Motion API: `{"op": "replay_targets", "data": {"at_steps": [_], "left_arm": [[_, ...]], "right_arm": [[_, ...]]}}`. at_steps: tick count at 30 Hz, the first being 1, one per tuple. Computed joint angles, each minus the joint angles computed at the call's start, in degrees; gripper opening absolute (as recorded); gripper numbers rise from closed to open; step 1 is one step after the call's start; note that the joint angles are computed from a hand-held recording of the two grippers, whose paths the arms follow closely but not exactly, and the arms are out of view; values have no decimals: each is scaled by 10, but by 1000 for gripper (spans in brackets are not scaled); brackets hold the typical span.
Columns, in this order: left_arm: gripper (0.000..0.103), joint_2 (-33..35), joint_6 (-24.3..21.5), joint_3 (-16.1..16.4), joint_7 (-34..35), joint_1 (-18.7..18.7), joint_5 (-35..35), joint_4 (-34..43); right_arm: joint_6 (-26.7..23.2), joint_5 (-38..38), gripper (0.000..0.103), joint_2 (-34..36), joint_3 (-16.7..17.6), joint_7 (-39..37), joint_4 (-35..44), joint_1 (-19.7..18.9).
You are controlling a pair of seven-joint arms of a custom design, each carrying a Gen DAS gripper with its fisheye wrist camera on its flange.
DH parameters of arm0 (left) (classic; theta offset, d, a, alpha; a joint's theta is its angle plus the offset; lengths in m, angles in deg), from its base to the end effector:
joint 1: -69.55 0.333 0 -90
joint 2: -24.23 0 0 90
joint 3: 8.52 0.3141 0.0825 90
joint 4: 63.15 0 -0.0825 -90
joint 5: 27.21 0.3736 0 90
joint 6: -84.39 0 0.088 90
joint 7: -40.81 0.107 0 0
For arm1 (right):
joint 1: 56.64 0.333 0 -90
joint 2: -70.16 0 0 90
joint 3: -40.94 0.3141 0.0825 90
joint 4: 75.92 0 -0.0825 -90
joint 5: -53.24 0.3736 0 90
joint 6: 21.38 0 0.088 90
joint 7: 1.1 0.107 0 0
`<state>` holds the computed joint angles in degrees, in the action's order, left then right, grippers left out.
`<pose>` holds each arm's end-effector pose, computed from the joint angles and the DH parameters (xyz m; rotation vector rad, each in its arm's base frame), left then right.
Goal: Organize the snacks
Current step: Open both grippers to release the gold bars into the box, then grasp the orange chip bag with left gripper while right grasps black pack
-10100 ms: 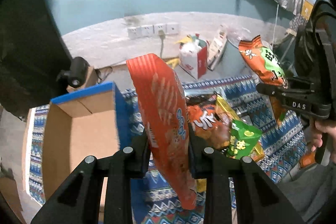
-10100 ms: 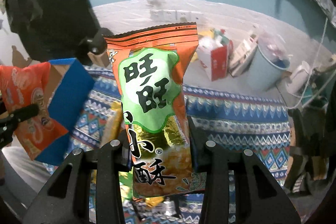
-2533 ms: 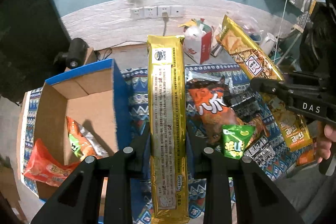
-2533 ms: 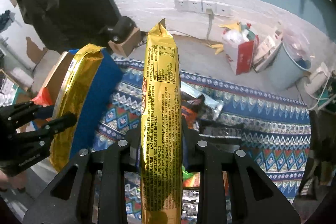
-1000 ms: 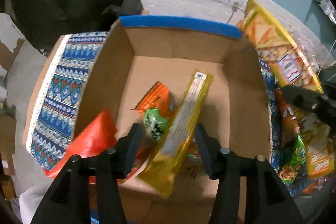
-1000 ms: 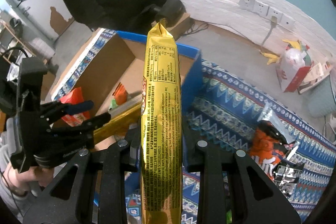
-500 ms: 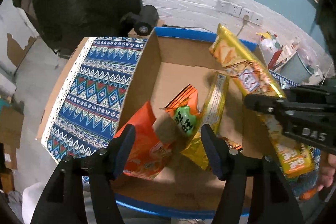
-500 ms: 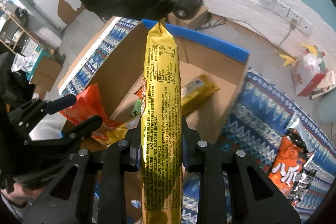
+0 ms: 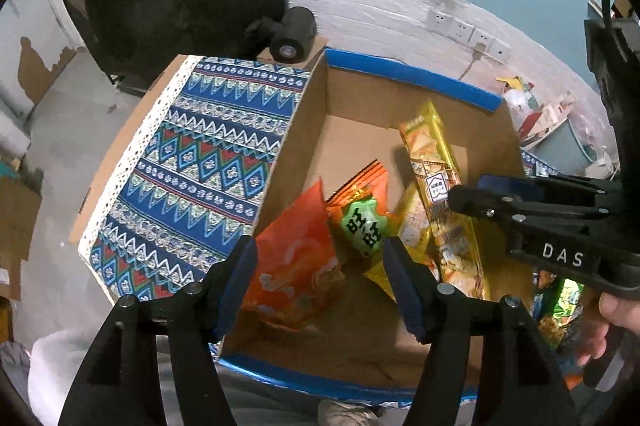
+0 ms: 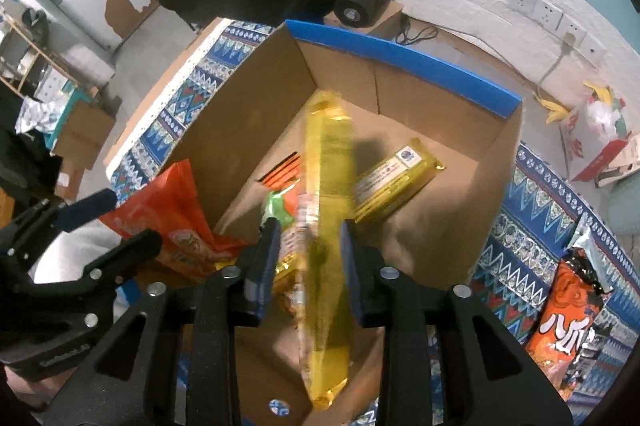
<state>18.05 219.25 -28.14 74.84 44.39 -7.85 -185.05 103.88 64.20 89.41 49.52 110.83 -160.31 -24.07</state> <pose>0.3833 -0.3806 0.4915 -1.9838 2.0023 -0.4993 0.5211 0.4442 0.5305 -2.1342 1.6800 0.1767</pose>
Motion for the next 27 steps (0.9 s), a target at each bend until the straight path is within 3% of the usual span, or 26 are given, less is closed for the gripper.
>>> {"op": "replay_targets", "data": {"at_steps": [6, 9, 27], "left_arm": [[73, 14, -7, -6, 3, -6, 14, 19], [74, 20, -13, -8, 3, -11, 17, 29], [77, 122, -46, -22, 37, -68, 33, 161]], "right_arm": [[5, -11, 66, -21, -3, 7, -19, -1], [3, -30, 71, -40, -7, 12, -38, -1], [21, -50, 74, -209, -3, 25, -232, -60]]}}
